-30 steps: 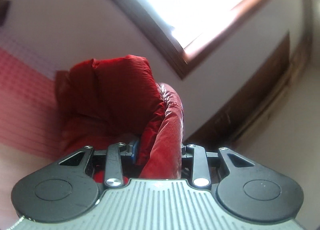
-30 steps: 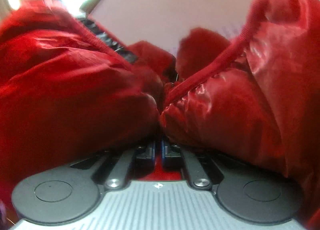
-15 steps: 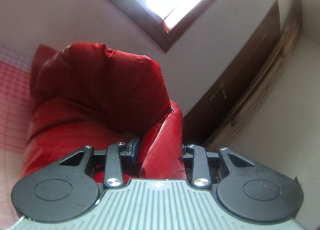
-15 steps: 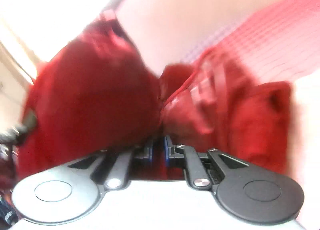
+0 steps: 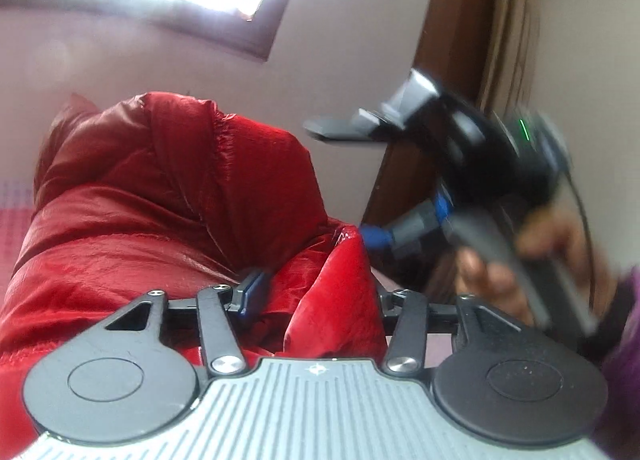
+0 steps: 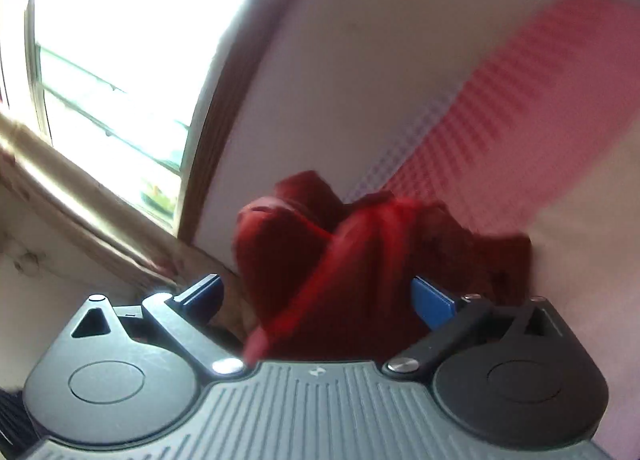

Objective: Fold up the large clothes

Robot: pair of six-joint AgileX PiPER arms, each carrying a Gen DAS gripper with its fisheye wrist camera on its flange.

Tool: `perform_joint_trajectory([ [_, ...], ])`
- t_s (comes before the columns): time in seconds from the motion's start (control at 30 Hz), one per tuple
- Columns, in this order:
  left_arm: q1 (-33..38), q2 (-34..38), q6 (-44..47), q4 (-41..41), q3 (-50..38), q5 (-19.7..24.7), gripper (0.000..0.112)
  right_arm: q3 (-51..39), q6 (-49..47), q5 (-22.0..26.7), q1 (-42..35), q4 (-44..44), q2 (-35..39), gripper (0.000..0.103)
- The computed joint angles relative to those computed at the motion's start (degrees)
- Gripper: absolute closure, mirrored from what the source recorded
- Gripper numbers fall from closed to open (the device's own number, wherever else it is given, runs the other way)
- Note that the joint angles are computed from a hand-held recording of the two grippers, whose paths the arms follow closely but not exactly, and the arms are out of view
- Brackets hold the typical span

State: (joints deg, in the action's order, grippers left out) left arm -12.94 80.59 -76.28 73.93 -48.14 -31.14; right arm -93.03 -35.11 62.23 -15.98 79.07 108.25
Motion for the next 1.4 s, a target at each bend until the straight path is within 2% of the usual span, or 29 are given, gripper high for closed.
perform_joint_trajectory([
  [0.1, -4.37, -0.32, 10.17, -7.86, 1.24, 4.83, 0.051, -10.75, 7.01, -0.41, 4.18, -12.77, 2.46, 0.004],
  [0.17, -6.13, -1.63, 15.67, -12.53, 2.34, 7.51, 0.046, -14.59, 7.06, -2.61, 8.09, -23.93, 2.30, 0.036],
  [0.2, -5.38, -2.78, 15.01, -11.82, 3.08, 6.82, 0.044, -14.99, 5.60, -4.30, 9.84, -28.04, 2.13, 0.058],
  [0.23, -3.82, -4.06, 12.06, -9.46, 3.75, 5.37, 0.042, -15.54, 5.48, -4.58, 10.33, -29.86, 2.34, 0.068],
  [0.27, -1.36, -5.74, 6.82, -4.97, 4.38, 3.14, 0.038, -15.10, 4.40, -4.38, 10.05, -29.81, 2.15, 0.072],
  [0.33, 4.65, -10.14, 1.42, -2.18, 7.06, -1.29, 0.022, -11.29, 0.96, -7.14, 9.80, -29.59, -0.17, 0.076],
  [0.37, 7.40, -12.59, 1.80, -4.08, 9.07, -2.36, 0.011, -8.29, -1.05, -8.72, 9.35, -28.24, -1.69, 0.077],
  [0.43, 12.35, -12.97, -0.49, -1.80, 9.25, -5.57, 0.013, -3.24, -5.50, -9.87, 7.71, -23.58, -3.96, 0.078],
  [0.47, 13.12, -11.64, -3.40, 1.63, 7.75, -6.13, 0.023, -1.15, -7.53, -10.07, 6.98, -21.26, -4.76, 0.078],
  [0.5, 13.88, -9.91, -6.28, 5.42, 6.37, -7.40, 0.044, -0.60, -8.59, -10.47, 6.77, -19.79, -4.54, 0.079],
  [0.53, 13.95, -8.97, -8.95, 8.63, 5.86, -9.11, 0.058, -0.57, -9.31, -11.11, 6.86, -18.49, -3.82, 0.079],
  [0.57, 14.38, -6.99, -10.62, 10.85, 4.33, -11.97, 0.077, -0.47, -9.68, -11.33, 6.87, -17.45, -3.49, 0.079],
  [0.6, 13.50, -6.67, -10.00, 10.82, 4.56, -12.74, 0.080, -2.25, -9.41, -11.40, 7.08, -16.80, -1.90, 0.080],
  [0.73, 3.17, -7.54, 0.94, 2.25, 6.11, -3.57, 0.080, -6.32, -8.51, -10.97, 7.34, -14.95, 0.00, 0.084],
  [0.83, -1.32, -5.01, 9.79, -5.86, 4.83, -0.23, 0.080, -8.22, -12.31, -10.71, 6.90, -9.19, 1.16, 0.084],
  [0.9, -3.78, -3.15, 12.14, -5.57, 3.93, 1.81, 0.080, -7.49, -15.06, -10.30, 5.69, -5.32, 2.34, 0.084],
  [0.97, -4.74, -0.65, 12.81, -4.18, 3.16, 1.68, 0.080, -3.01, -18.94, -9.92, 3.29, -0.78, 3.53, 0.085],
  [1.03, -6.08, 1.24, 16.81, -5.73, 3.49, 1.42, 0.080, 2.70, -25.21, -7.34, 0.04, 6.19, 4.83, 0.085],
  [1.1, -8.93, 2.88, 22.72, -9.49, 3.34, 3.31, 0.079, 6.69, -29.99, -4.03, -2.96, 11.45, 6.52, 0.084],
  [1.13, -10.50, 3.14, 25.37, -11.28, 3.47, 4.58, 0.078, 8.01, -32.19, -3.89, -3.61, 12.47, 6.71, 0.081],
  [1.2, -12.06, 5.65, 27.20, -12.81, 1.64, 5.57, 0.074, 9.29, -35.89, -5.04, -4.15, 12.55, 6.55, 0.080],
  [1.3, -10.95, 9.44, 23.18, -9.68, -1.62, 4.23, 0.074, 7.73, -37.45, -6.59, -4.39, 9.85, 7.21, 0.078],
  [1.4, -11.35, 8.40, 23.04, -9.83, -0.03, 4.53, 0.074, 7.69, -37.20, -7.46, -3.58, 9.02, 8.70, 0.073],
])
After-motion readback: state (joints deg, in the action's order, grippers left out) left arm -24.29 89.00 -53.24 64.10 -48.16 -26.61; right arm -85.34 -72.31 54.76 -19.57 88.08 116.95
